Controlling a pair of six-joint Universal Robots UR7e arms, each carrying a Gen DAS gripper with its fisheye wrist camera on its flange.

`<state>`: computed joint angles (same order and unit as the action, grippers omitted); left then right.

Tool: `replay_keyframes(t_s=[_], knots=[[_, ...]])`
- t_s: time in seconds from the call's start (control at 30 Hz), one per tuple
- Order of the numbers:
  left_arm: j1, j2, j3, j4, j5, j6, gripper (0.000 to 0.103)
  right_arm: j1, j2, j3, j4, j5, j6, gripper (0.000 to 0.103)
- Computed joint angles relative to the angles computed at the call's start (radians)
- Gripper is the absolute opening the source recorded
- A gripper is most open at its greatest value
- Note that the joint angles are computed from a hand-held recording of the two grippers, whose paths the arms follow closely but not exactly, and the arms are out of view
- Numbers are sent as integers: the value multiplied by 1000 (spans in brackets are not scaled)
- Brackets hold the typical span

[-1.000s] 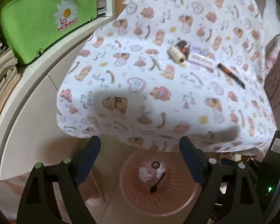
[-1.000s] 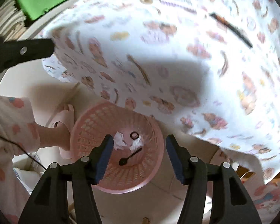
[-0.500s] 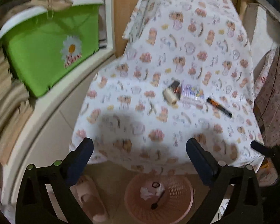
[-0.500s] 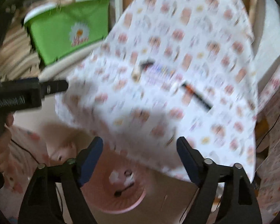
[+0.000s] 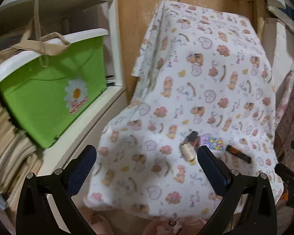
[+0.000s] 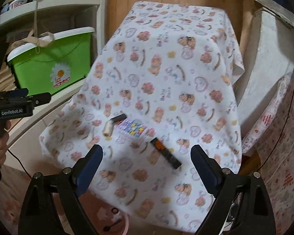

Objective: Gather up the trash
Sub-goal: 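Raise both grippers from the basket back over the table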

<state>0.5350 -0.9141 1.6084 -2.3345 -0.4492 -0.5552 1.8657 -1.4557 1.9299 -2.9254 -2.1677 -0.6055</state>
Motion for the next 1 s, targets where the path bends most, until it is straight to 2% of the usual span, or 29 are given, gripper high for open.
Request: replay_keyframes(t_s=[0.07,0.2,0.27,0.33,0.53,0.7,0.8,0.87,0.93,1.0], knots=[[14,11,-7,-27,-32,42,102,-15,10,0,-41,-4,-13,92],[37,31,-1,-10,-31,2,102,-55,2,19,-107,22,15,92],[51,36,7,-4,-51,-23,102,-85,-6,23,-85,46,53,93],[67,47,-4,54,-66,-66,102,-106,-5,16,-52,49,74,93],[90,74,-46,141,-80,-132,102,-143,25,-12,-33,22,80,93],[123,101,-101,181,-143,-167,102,-155,50,-42,-13,13,111,93],[160,131,-162,263,-196,-233,100,-150,61,-44,-63,10,105,93],[178,128,-170,238,-254,-268,98,-145,69,-44,-97,7,88,93],[192,120,-169,180,-303,-264,98,-144,75,-54,-82,8,87,93],[195,123,-181,191,-288,-287,98,-145,88,-64,-74,-4,87,93]])
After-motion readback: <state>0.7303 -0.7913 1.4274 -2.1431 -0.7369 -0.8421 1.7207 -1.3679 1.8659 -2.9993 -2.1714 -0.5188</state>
